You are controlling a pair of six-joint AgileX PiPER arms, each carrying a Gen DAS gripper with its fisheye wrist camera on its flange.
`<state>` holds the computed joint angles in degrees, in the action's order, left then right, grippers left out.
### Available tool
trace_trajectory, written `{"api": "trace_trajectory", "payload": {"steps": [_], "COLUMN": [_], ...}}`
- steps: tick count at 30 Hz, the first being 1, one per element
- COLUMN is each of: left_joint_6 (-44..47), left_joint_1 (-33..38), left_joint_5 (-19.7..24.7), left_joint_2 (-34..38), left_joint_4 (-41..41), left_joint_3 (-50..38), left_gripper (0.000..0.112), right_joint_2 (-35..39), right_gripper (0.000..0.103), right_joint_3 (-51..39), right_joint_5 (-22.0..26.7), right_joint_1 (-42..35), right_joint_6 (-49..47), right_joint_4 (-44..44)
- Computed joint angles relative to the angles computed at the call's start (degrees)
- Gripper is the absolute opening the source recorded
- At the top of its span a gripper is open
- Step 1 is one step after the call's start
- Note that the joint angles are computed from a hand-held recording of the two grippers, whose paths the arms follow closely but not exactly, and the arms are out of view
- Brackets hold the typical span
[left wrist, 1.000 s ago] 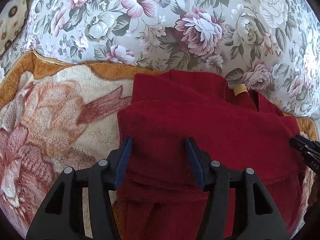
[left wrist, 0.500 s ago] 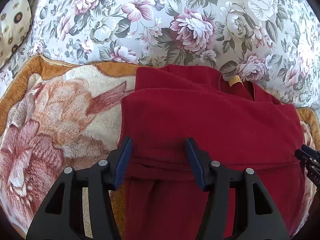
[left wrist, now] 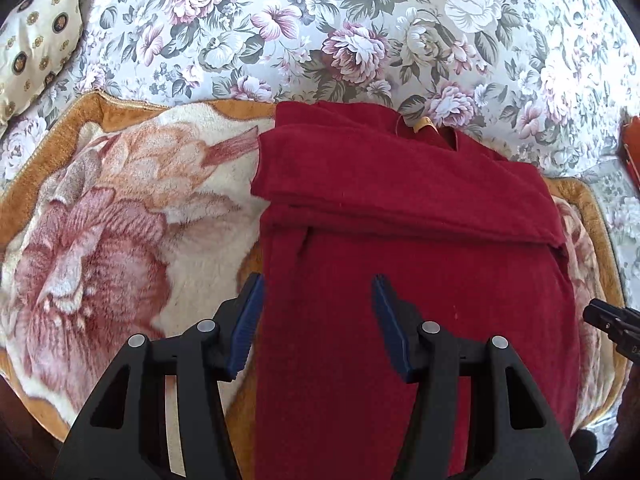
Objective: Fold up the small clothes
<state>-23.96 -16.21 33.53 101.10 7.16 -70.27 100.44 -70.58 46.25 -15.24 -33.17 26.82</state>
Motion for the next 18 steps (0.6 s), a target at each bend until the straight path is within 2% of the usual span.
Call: {"api": "trace_trajectory", "payload": {"steps": [6, 10, 14, 15, 16, 18], "left_joint_6": [5.7, 5.3, 1.5, 1.4, 1.5, -2.3], "left_joint_1": [0.8, 0.6, -0.6, -0.9, -1.2, -3.2], "left_joint_5": [-0.5, 0.0, 0.2, 0.4, -0.1, -0.8], "left_joint_2": [-11.1, -15.5, -15.7, -15.0, -14.9, -16.5], "left_joint_4": [-9.3, -10.5, -8.4, -8.7, -8.9, -5.3], "left_joint_3": [13.4, 19.4, 23.2, 23.6, 24.4, 26.1], "left_gripper": [0.055, 0.055, 0.055, 0.055, 0.055, 0.055], "right_joint_2": [-5.5, -8.1, -8.4, -9.2, -10.4, -11.6], "right_gripper": [0.031, 0.034, 0.033, 0.02, 0.012, 0.008], "right_joint_3": [9.8, 14.4, 18.3, 19.9, 21.9, 23.4], "right_joint_5": [0.2, -1.9, -0.1, -2.5, -6.1, -6.7], "right_joint_1": [-3.3, -4.8, -6.8, -6.1, -5.3, -7.0], "right_joint_6": [-2.1, -1.3, -7.8, -8.4, -7.9, -11.3], "right_joint_4": [0.0, -1.3, 3.8, 4.2, 3.2, 6.1]}}
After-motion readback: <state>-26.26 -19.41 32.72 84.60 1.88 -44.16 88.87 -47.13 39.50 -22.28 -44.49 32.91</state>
